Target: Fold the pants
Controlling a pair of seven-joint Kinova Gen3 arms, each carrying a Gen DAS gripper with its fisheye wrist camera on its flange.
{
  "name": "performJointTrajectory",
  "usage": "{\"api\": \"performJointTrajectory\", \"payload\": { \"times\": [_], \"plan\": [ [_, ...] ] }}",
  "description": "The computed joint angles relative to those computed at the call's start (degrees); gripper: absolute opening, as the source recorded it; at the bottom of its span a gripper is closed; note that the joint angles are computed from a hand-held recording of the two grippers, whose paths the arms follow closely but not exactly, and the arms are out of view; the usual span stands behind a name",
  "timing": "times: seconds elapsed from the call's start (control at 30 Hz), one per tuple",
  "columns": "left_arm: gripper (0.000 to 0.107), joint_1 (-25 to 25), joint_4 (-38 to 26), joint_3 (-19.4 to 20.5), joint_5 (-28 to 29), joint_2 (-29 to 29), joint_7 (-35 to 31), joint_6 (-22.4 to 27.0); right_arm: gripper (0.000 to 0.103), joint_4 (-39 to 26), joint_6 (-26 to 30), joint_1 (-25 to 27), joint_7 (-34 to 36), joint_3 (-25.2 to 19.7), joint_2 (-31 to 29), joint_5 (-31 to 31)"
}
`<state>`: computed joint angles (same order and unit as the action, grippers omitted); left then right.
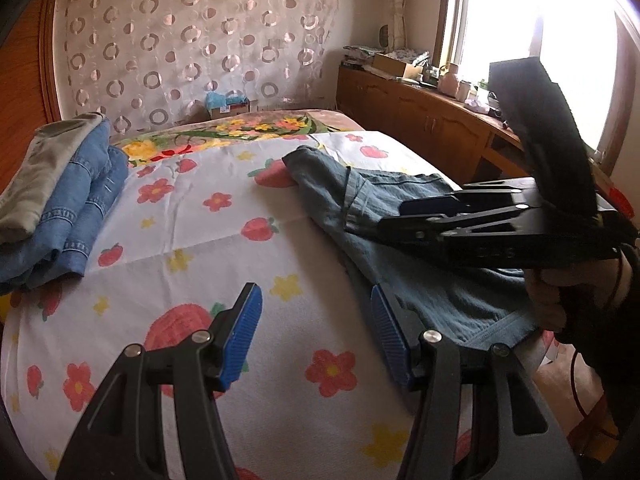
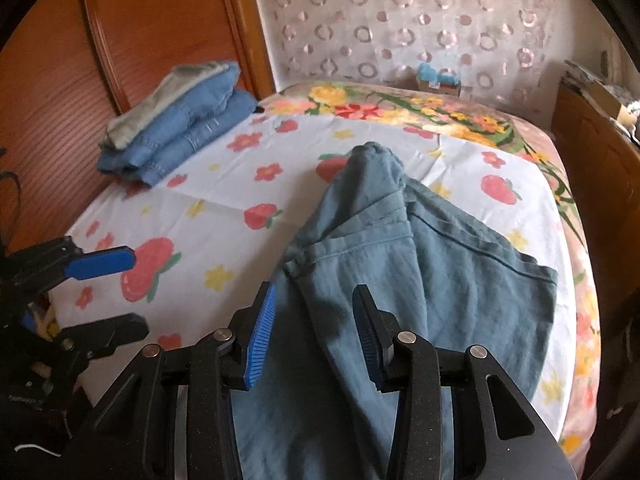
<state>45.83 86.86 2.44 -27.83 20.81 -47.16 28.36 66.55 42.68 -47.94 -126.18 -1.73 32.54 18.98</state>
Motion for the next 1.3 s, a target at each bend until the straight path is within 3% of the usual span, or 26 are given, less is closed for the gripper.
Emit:
{"api": "performJointTrajectory", "payload": {
  "times": [0.23,0.3,0.37,0.47,0.73,1.03,1.1,1.17,1.3],
  "plan": [
    [0.056,-0.04,0.34,0.16,0.35,0.14,0.12,-0.23,0.036,-5.83,5.91,0.89,4.07,-0.62,3.73,-1.49],
    [0.056,-0.11,0.15,0.34,0.62,0.39,-0.11,-0.09,0.025,-6.75,7.19,0.81,4.85,-0.37,4.33,-1.64],
    [0.056,-0.1,0.11,0.52,0.89,0.62,-0.47,-0.09,0.006,-6.41,6.73,0.94,5.14,-0.28,4.11,-1.86],
    [0.056,-0.19,-0.38,0.95,1.57,1.33,-1.37,0.22,0.003,-2.91,2.68,0.8,3.76,0.33,1.88,-1.4],
    [0.056,0.32,-2.03,0.98,3.12,3.14,-3.62,1.69,0.003,1.56,-0.36,0.41,-1.91,2.51,-2.34,2.81],
    [0.056,0.8,-2.97,0.31,3.48,3.91,-3.91,2.8,0.003,2.18,6.16,0.51,-7.37,5.56,-2.53,10.81],
    [0.056,0.74,-3.04,0.39,3.63,4.08,-4.07,2.97,0.008,3.91,4.09,3.63,-8.29,3.39,-3.44,9.14],
    [0.056,0.94,-3.75,0.41,3.74,4.66,-4.16,4.21,0.023,5.4,3.15,4.18,-10.7,4.02,-3.91,9.29],
    [0.056,1.47,-3.98,0.3,3.57,5.24,-4.31,4.98,0.029,7.06,1.7,6.86,-10.69,2.69,-4.13,7.58]
  ]
}}
